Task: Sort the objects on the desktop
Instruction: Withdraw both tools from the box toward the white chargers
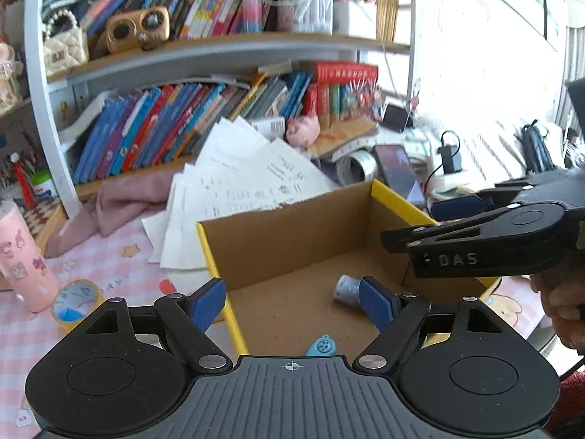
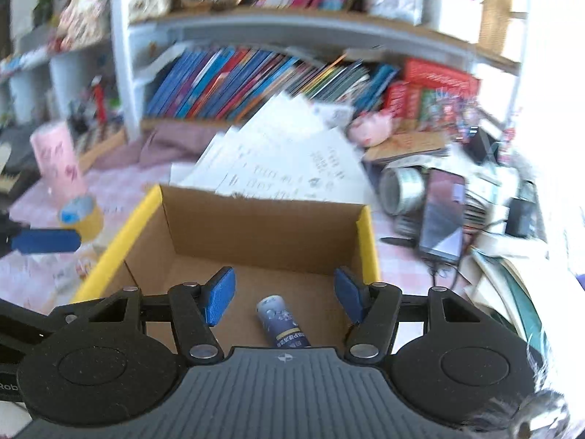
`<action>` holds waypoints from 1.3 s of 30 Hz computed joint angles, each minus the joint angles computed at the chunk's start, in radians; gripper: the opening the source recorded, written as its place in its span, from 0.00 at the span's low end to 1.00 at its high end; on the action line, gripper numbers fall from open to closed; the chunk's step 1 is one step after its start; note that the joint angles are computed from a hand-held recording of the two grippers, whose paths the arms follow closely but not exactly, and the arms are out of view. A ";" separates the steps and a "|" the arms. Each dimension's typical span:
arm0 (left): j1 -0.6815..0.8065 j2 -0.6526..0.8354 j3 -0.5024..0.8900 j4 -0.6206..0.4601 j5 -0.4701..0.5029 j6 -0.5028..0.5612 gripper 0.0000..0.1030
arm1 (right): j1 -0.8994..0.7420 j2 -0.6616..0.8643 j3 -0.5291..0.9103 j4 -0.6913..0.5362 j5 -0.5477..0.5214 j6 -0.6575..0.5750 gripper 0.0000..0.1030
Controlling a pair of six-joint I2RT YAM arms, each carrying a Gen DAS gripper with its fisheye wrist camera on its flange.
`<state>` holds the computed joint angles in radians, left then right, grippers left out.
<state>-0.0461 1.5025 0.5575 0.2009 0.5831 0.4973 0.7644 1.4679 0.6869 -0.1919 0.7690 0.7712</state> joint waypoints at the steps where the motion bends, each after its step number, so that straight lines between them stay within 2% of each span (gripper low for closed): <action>1: 0.030 -0.013 -0.012 0.005 0.030 0.017 0.80 | 0.035 0.005 0.013 -0.036 0.038 0.052 0.57; 5: 0.156 -0.046 -0.038 -0.019 0.148 0.088 0.84 | 0.169 0.084 0.100 -0.199 0.158 0.271 0.55; 8: 0.251 -0.040 -0.026 -0.097 0.223 0.174 0.84 | 0.249 0.176 0.201 -0.368 0.195 0.454 0.55; 14: 0.429 -0.002 0.021 -0.309 0.317 0.400 0.84 | 0.387 0.362 0.408 -0.665 0.214 0.764 0.55; 19: 0.563 0.067 0.083 -0.477 0.352 0.613 0.84 | 0.467 0.502 0.562 -0.798 0.173 0.922 0.55; 24: 0.686 0.154 0.153 -0.607 0.338 0.809 0.84 | 0.514 0.631 0.713 -0.838 0.137 0.965 0.55; 28: 0.768 0.220 0.231 -0.677 0.329 0.876 0.84 | 0.527 0.705 0.817 -0.819 0.119 0.926 0.55; 34: 0.848 0.305 0.333 -0.725 0.298 0.903 0.84 | 0.521 0.785 0.947 -0.775 0.101 0.822 0.55; 39: 0.883 0.356 0.397 -0.725 0.281 0.858 0.84 | 0.514 0.841 1.042 -0.747 0.081 0.725 0.55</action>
